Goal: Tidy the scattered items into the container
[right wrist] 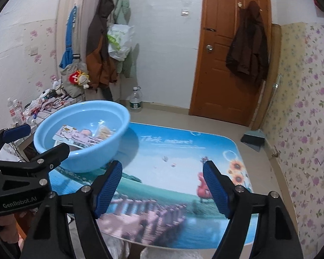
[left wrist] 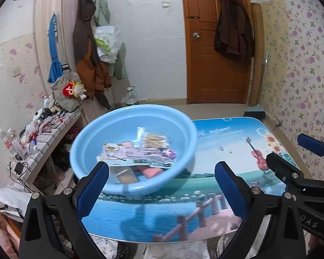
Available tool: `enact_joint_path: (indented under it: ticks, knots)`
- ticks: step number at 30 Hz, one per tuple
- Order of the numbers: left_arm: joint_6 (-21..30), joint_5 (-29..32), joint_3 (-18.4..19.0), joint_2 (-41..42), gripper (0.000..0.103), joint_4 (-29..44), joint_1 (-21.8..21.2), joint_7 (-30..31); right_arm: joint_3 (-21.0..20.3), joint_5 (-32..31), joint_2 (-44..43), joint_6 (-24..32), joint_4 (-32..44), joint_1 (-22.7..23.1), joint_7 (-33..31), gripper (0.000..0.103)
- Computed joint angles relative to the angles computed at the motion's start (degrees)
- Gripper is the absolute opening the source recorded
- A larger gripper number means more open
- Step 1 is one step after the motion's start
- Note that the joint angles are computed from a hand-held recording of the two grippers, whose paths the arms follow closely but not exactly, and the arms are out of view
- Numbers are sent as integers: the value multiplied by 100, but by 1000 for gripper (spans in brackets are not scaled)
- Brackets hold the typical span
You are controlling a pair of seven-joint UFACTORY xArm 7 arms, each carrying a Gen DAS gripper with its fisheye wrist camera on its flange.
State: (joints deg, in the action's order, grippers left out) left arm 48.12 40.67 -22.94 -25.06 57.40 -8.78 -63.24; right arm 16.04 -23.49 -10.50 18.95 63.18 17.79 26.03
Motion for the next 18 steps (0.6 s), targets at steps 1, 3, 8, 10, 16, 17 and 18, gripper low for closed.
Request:
enact_joint_path:
  ticks: [1, 3, 8, 10, 16, 17, 18]
  knots:
    - [2, 4, -30, 49, 100, 45, -8, -9, -36, 40, -63, 27, -52, -5, -15, 79]
    - [62, 9, -93, 188, 101, 190, -46, -18, -102, 151, -175, 117, -129, -35, -67, 81]
    - [179, -2, -58, 522, 103, 573, -241, 85, -240, 424, -475, 361, -280, -171, -140, 89]
    - [291, 58, -59, 629, 103, 718, -315, 110, -207, 442, -527, 477, -250, -268, -145, 89]
    - [740, -504, 278, 1052, 103, 1418, -658, 766, -60, 50, -250, 1137, 419, -449, -193, 99]
    - [777, -641, 355, 1098, 103, 1512, -702, 870, -93, 77, -204, 1234, 538, -405, -308, 99]
    - [802, -801, 435, 1154, 103, 1627, -741, 982, -129, 119, -153, 1338, 673, -364, -428, 99]
